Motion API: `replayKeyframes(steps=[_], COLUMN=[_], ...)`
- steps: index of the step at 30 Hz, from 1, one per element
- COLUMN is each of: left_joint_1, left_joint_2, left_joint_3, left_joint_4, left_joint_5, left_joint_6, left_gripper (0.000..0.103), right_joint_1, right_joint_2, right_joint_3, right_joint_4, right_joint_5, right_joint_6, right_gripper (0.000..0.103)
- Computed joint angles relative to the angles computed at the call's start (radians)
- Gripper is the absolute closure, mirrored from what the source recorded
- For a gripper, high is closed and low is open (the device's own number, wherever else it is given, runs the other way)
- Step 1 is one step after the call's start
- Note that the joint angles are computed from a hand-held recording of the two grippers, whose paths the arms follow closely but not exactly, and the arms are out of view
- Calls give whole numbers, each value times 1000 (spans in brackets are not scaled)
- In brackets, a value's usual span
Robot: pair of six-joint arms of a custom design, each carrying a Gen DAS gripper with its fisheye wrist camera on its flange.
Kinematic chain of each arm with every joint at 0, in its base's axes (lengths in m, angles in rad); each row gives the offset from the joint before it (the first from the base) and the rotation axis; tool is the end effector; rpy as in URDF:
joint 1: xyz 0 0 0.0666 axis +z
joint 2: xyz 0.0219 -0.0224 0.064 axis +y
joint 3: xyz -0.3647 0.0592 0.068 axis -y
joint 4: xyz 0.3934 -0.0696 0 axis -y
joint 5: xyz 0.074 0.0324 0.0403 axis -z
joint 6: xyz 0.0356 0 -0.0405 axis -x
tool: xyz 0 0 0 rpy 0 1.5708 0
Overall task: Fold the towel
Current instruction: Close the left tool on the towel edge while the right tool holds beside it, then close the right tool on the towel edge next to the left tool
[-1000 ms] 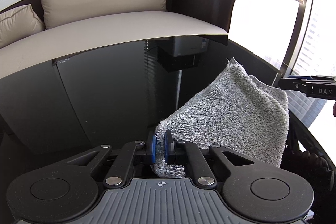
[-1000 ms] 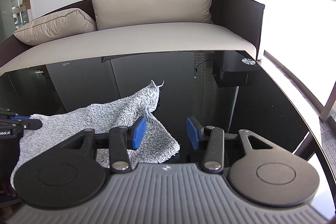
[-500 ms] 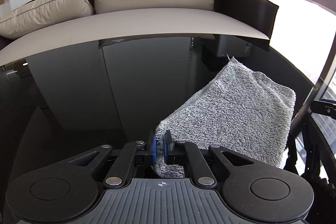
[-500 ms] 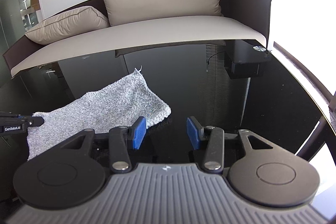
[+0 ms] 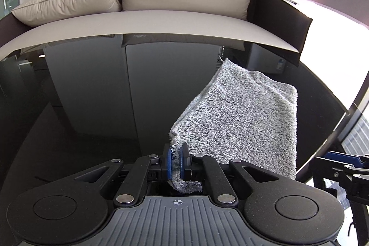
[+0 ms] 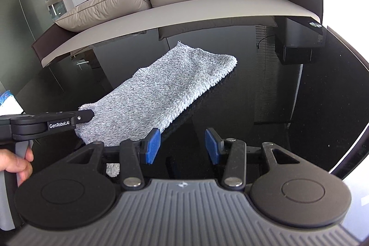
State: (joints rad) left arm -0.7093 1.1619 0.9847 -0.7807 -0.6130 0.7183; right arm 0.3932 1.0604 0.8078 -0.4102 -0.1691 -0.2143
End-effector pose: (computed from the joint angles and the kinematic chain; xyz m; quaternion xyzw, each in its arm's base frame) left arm 0.3057 -0.2360 0.3385 -0.0951 0.9086 0.0291 0.4057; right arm 0.3395 0.1469 0.3164 -0.1169 0.8886 0.2031 0.3943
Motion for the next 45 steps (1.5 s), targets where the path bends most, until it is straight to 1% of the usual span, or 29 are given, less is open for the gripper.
replayKeyframes(steps=[2,4,6,12,16,23,26,28,29,30,31,33,34,36,43,45], left_joint_1=[-12,-29,-38,-71,-107,-143,-152,-156,-159,-161,-161,-158,-155,-155,-151,-149], left_joint_2=[-6,-4,-8,-22,-18,-23,-24,-23,-22,-22,-21,-25,-28,-38,-78,-88], left_joint_3=[-9,-12,-19,-38,-39,-47,-45,-45,-46,-46,-46,-47,-49,-57,-84,-90], left_joint_4=[3,4,9,28,35,31,28,29,30,31,33,35,39,45,69,72], left_joint_5=[1,-1,-1,4,-10,-12,-13,-13,-12,-12,-11,-3,5,10,28,36], left_joint_6=[7,15,18,32,30,43,45,45,45,45,45,42,44,51,80,98], left_gripper=[97,97,97,97,97,97,97,97,97,97,97,97,97,96,95,93], right_joint_1=[3,11,23,48,45,34,27,30,33,36,39,40,36,28,-6,-11], right_joint_2=[-25,-48,-71,-118,-138,-163,-165,-168,-171,-173,-176,-176,-173,-171,-183,-181], right_joint_3=[-14,-27,-38,-63,-73,-85,-85,-84,-84,-85,-85,-85,-84,-83,-86,-82], right_joint_4=[-10,-20,-34,-68,-86,-110,-113,-120,-124,-129,-134,-141,-142,-140,-122,-126], right_joint_5=[-8,-9,6,52,52,60,49,54,60,64,69,74,72,69,45,37], right_joint_6=[-13,-17,-12,-36,-45,-55,-49,-40,-35,-29,-24,-16,-8,3,2,4], right_gripper=[57,53,49,48,48,49,50,54,58,64,68,83,86,96,98,98])
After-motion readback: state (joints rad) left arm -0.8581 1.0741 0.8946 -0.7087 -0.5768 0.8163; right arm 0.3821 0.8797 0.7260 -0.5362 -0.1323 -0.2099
